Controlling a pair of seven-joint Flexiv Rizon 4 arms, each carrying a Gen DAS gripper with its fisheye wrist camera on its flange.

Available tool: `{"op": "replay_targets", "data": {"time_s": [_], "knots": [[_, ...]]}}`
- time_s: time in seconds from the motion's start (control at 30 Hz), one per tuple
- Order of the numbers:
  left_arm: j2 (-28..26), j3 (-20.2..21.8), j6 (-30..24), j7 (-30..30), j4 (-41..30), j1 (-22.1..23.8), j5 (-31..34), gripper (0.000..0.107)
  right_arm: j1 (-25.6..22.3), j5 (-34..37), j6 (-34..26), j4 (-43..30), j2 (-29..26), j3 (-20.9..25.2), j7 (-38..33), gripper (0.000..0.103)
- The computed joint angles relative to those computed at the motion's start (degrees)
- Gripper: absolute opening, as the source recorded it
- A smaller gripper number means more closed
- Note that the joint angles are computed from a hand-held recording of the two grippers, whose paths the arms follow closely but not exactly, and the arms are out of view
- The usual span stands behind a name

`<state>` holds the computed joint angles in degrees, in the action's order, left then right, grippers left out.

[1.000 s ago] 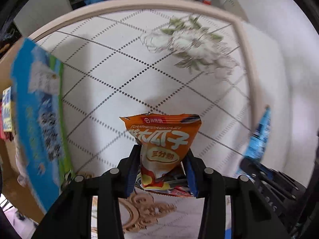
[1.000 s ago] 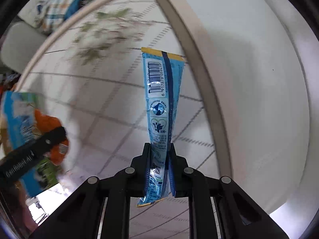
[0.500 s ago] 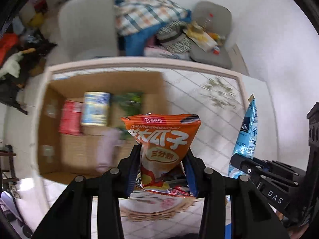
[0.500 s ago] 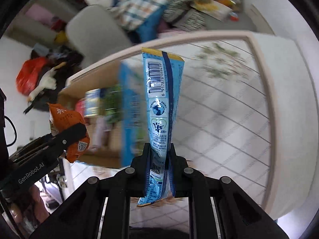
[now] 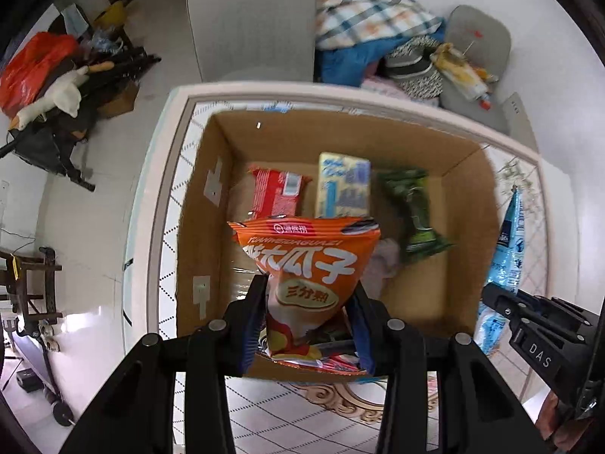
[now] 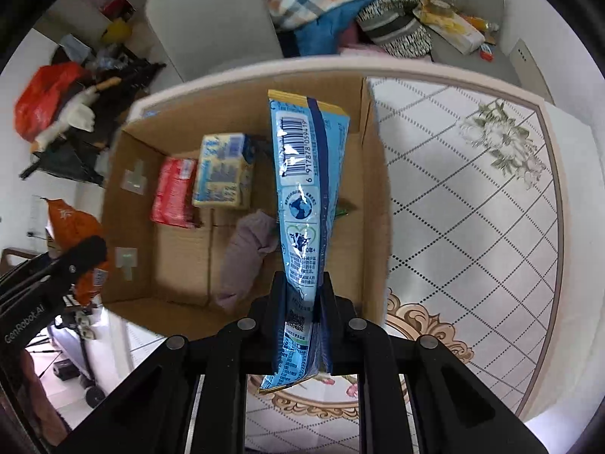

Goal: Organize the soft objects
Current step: 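Carry both bags into the box and open both tools to drop them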

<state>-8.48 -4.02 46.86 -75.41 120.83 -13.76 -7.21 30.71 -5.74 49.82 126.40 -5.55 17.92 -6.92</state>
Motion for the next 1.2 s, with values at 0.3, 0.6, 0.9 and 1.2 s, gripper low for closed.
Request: {"op": "replay_targets", "data": {"time_s": [0.3, 0.6, 0.9, 1.2], "knots": [[-6.61, -0.05, 0.37, 0.82, -0.49, 0.43, 0.42, 0.039, -0.30, 1.29, 2.94, -0.35, -7.81, -0.98, -1.43, 0.016], [-10.10, 0.25, 0.13, 0.42, -0.80, 0.13, 1.76, 0.039, 0.47, 0.41, -0.07, -2.13, -10.60, -1.36, -2.14, 0.018], [-8.99, 0.60, 0.24, -1.06, -0.64, -0.15, 2.93, 0.055, 0.62, -0.76, 0.03, -1.58, -9.53, -1.73, -0.70, 0.050], [-3.78, 1.60, 4.79, -1.05, 1.71, 0.50, 4.51, 0.098, 1.33, -4.87, -3.94, -2.49, -7.32, -1.79, 1.50, 0.091]]}}
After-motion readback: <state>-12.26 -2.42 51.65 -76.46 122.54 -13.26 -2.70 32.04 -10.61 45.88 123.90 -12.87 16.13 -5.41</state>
